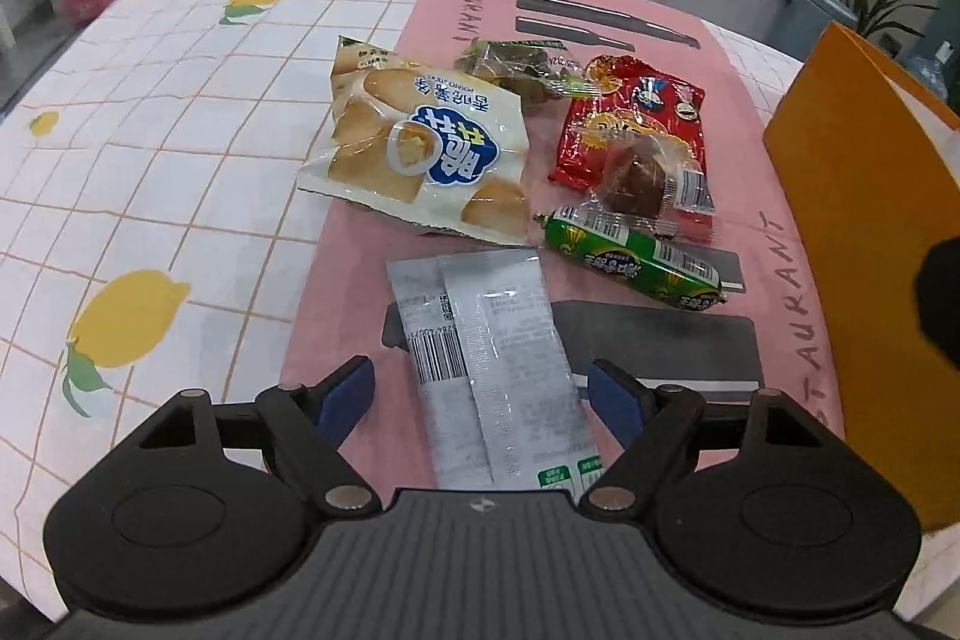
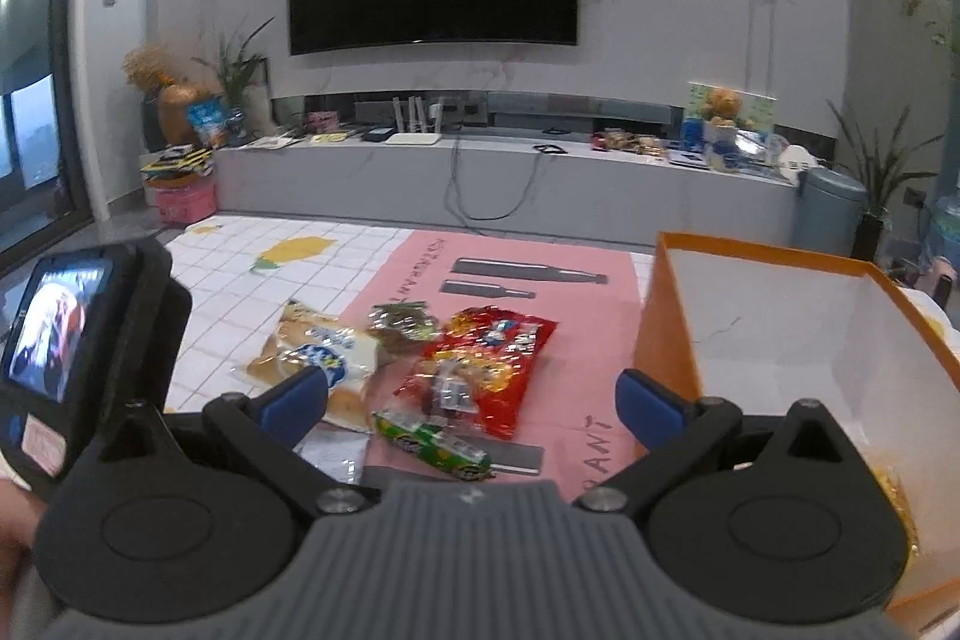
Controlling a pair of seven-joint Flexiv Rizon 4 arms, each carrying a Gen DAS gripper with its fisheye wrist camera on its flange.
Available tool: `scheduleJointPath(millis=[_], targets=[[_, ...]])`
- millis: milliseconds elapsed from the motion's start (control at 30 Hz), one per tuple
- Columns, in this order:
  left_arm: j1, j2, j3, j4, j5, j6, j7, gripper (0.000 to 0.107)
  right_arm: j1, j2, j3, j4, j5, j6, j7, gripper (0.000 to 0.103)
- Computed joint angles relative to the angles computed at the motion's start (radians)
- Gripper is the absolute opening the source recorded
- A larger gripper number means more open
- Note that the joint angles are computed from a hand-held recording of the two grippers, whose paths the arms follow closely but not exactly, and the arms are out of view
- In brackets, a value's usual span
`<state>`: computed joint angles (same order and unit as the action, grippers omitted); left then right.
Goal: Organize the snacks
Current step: 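Grasp the pair of white sachets with the left gripper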
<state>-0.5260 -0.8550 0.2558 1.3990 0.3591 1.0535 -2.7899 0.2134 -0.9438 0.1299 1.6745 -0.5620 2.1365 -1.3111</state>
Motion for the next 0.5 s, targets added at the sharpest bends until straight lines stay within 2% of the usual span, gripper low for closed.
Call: scheduleJointPath(millis=[167, 267, 333, 367, 500], targets=[[-0.029, -0.024, 0.019, -0.056, 0.031, -0.071, -0.018, 0.096, 0.01, 0.005, -0.011, -0.004, 0.048, -0.003, 0.015, 0.099], [-0.041, -0.04, 0.024, -0.092, 0.06, -0.115, -0.017, 0.092, 0.005, 0.005, -0.009, -0.007, 0.058, -0.004, 0.022, 0.099], [-0.051, -0.041, 0.03, -0.098, 0.089, -0.118, -0.033, 0.071, -0.012, 0.003, 0.006, -0.01, 0.04, -0.007, 0.034, 0.099], [-0.052, -0.039, 0.028, -0.1, 0.098, -0.122, -0.032, 0.066, -0.011, 0.004, 0.005, -0.011, 0.042, -0.007, 0.039, 0.099], [-0.041, -0.028, 0.01, -0.088, 0.124, -0.106, -0.011, 0.061, -0.009, 0.003, 0.0, -0.01, 0.03, -0.007, 0.037, 0.1]])
